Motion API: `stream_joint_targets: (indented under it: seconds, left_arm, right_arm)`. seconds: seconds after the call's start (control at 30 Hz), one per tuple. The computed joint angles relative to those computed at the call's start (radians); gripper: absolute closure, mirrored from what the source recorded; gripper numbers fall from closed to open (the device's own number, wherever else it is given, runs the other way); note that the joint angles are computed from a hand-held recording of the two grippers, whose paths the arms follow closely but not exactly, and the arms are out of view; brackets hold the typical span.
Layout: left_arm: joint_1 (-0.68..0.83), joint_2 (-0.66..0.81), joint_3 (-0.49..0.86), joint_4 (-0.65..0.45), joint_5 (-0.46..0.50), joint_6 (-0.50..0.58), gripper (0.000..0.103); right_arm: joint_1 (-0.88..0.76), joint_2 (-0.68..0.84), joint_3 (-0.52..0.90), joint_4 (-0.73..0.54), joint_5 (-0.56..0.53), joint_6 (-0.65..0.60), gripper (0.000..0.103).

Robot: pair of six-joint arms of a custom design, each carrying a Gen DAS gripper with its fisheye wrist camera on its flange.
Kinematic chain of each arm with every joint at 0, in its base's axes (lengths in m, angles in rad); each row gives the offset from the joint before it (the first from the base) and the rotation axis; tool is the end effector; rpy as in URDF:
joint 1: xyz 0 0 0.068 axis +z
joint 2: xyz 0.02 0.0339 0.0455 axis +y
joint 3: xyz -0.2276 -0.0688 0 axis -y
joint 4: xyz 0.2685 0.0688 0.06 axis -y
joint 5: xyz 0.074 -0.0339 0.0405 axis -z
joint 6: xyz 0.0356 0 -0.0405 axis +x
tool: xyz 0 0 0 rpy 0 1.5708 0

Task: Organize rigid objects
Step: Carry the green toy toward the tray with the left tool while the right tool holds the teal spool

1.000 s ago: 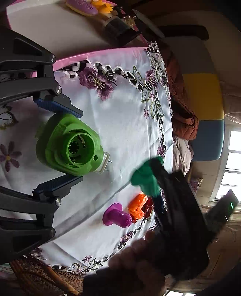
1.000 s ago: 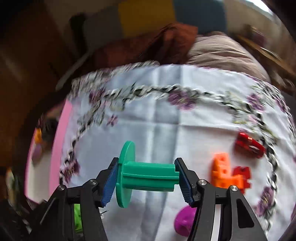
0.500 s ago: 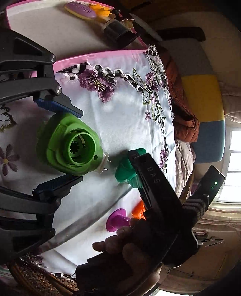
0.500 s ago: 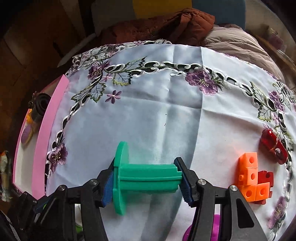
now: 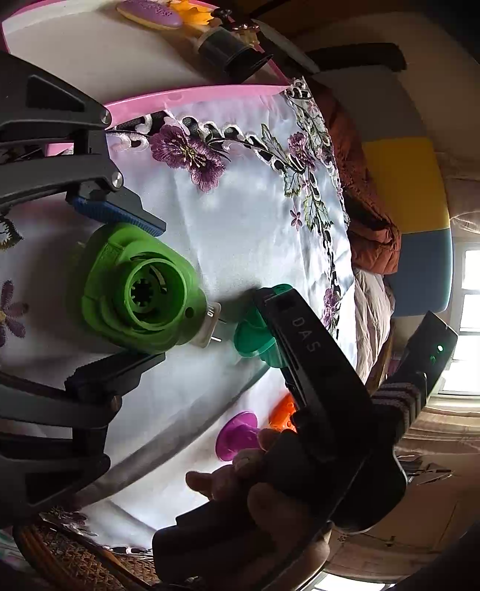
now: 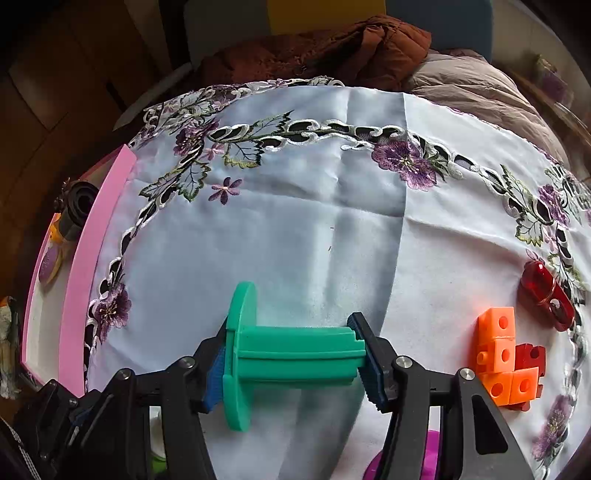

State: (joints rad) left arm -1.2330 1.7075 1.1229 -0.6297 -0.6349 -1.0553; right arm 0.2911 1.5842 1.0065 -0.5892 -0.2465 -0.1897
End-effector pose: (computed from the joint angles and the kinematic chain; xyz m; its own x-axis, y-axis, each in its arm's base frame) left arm 0.1339 -0.3174 0.1446 -0.7543 0.0338 -0.6556 0.0704 0.9971 -0.0296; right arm 0.3073 0.1011 0.1449 -0.7952 -0.4292 -0.4283 -0.5296 0.8355 0.1462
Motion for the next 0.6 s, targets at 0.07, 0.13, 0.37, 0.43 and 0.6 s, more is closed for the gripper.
stream_joint_targets:
  seconds: [0.07, 0.13, 0.37, 0.43, 0.6]
  left_arm:
    - [-0.005, -0.012, -0.011, 0.011, 0.003, -0.01, 0.041]
    - [-0.011, -0.029, -0.021, 0.023, 0.012, -0.022, 0.041]
    - [-0.046, -0.093, -0.024, -0.017, -0.019, -0.064, 0.041]
    - [-0.063, -0.124, -0.029, -0.044, -0.041, -0.089, 0.041]
    - [-0.095, -0.216, -0.05, -0.162, -0.097, -0.2, 0.041]
  right_arm:
    - [0.006, -0.003, -0.004, 0.002, 0.013, -0.008, 0.043]
    - [0.009, -0.007, -0.01, 0.008, 0.021, -0.018, 0.043]
    - [0.014, -0.014, -0.026, 0.03, 0.029, -0.023, 0.043]
    - [0.016, -0.02, -0.036, 0.041, 0.034, -0.031, 0.043]
    - [0.023, -0.034, -0.055, 0.064, 0.051, -0.051, 0.043]
